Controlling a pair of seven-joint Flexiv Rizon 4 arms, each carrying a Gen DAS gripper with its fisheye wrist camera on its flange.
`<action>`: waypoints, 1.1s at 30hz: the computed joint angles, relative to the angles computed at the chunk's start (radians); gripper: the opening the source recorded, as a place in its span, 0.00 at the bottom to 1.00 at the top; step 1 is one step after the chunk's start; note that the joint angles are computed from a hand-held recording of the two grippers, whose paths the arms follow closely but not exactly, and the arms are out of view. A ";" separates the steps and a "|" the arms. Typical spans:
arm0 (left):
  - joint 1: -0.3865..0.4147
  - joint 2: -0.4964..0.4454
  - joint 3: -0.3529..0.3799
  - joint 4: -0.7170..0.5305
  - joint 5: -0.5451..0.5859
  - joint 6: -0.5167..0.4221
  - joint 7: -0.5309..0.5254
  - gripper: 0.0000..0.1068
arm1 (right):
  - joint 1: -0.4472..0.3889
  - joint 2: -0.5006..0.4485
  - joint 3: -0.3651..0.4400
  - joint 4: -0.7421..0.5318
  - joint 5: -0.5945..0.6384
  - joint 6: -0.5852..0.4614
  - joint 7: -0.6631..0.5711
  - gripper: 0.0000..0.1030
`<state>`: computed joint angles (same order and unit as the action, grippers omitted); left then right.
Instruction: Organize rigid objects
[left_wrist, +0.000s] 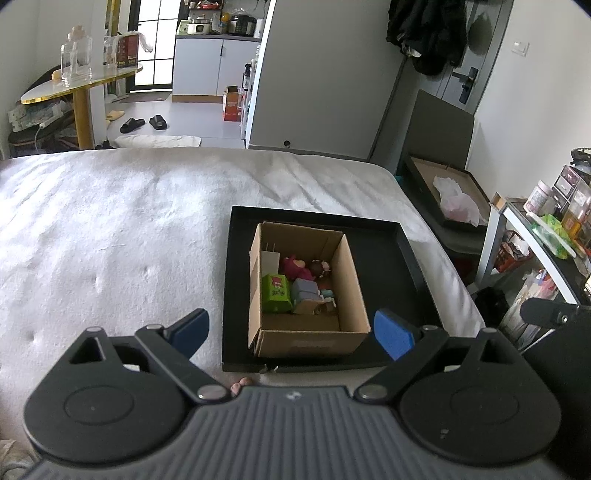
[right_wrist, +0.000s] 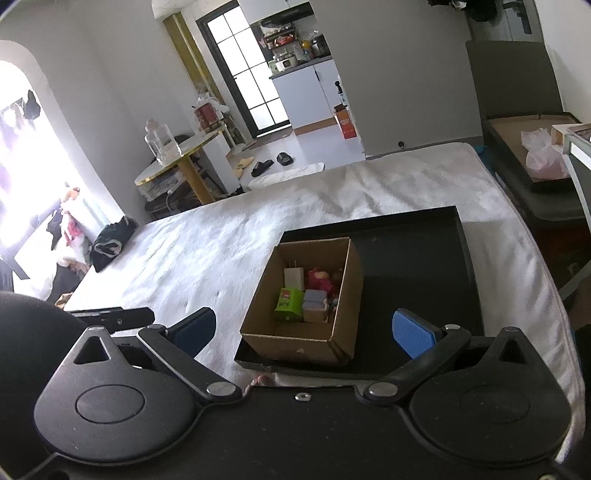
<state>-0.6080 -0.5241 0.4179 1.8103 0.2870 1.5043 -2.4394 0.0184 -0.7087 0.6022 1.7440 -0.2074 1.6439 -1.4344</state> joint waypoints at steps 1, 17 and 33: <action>0.002 0.000 -0.003 0.001 0.000 0.002 0.001 0.89 | 0.002 0.002 -0.003 0.001 0.000 -0.001 0.000 1.00; 0.007 -0.005 -0.010 -0.010 -0.001 -0.008 0.011 0.89 | 0.015 0.013 -0.019 0.005 0.011 -0.004 0.003 1.00; 0.035 -0.005 -0.044 0.007 -0.041 0.016 0.052 0.89 | 0.027 0.024 -0.034 0.007 0.021 -0.013 -0.006 1.00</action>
<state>-0.5734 -0.5288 0.3740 1.8172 0.2460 1.5202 -2.3879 0.0456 -0.6852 0.5679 1.7510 -0.1867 1.6306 -1.4406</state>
